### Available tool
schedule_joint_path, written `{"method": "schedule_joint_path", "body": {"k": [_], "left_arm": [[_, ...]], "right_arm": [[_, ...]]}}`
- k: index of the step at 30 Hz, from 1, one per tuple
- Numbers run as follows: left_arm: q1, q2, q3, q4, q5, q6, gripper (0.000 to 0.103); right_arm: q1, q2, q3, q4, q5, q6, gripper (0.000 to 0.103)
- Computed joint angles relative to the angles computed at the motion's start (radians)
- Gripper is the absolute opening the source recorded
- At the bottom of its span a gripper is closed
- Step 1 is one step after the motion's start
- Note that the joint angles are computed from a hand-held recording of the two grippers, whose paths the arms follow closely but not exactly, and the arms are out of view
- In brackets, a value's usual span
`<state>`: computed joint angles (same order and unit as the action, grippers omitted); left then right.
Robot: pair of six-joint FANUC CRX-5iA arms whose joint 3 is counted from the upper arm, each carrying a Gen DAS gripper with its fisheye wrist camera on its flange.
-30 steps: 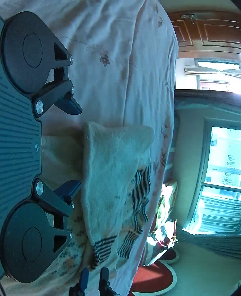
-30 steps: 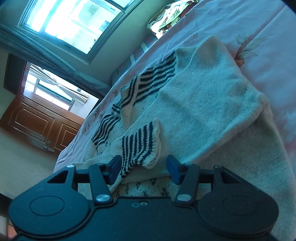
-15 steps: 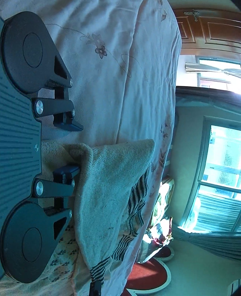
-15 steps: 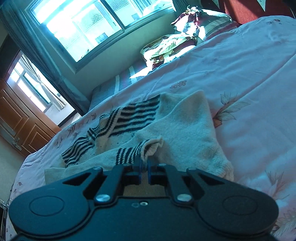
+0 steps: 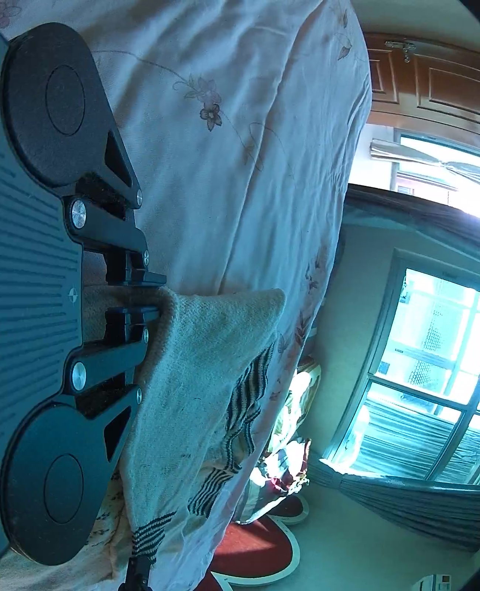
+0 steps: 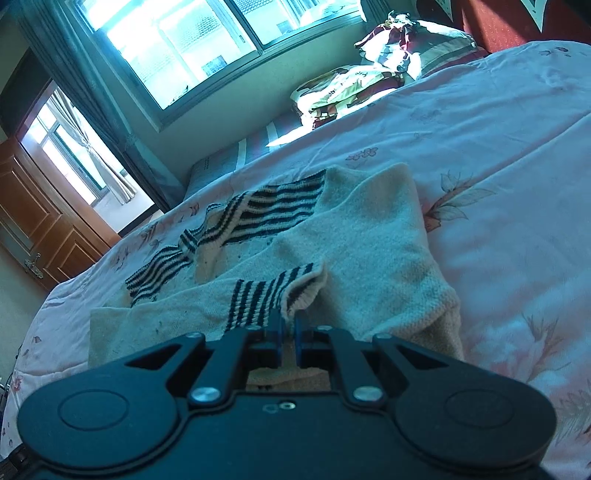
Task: Fold small clothes
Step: 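Open the left gripper to lay the sleeve on the body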
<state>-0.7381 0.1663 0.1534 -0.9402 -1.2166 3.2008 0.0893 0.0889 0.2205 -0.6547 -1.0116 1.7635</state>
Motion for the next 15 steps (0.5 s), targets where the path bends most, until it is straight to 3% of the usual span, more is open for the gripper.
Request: {"method": "schedule_joint_path", "body": {"k": [11,13,14,15], "left_arm": [[0.039,-0.009,-0.014,0.078,0.037,-0.077,0.010],[0.033,-0.034,-0.032,0.088,0.031,-0.083,0.029],[0.014,-0.038,-0.023,0.068,-0.012,-0.070,0.040],[-0.009,-0.036,-0.008,0.037,-0.055,-0.064,0.042]], "right_arm": [[0.001,-0.003,-0.023,0.021,-0.017,-0.002,0.008],[-0.015,0.003,-0.008,-0.005,-0.040,0.032,0.017],[-0.017,-0.004,-0.009,-0.002,-0.036,0.040,0.020],[-0.022,-0.022,-0.022,-0.005,-0.014,0.065,0.022]]}}
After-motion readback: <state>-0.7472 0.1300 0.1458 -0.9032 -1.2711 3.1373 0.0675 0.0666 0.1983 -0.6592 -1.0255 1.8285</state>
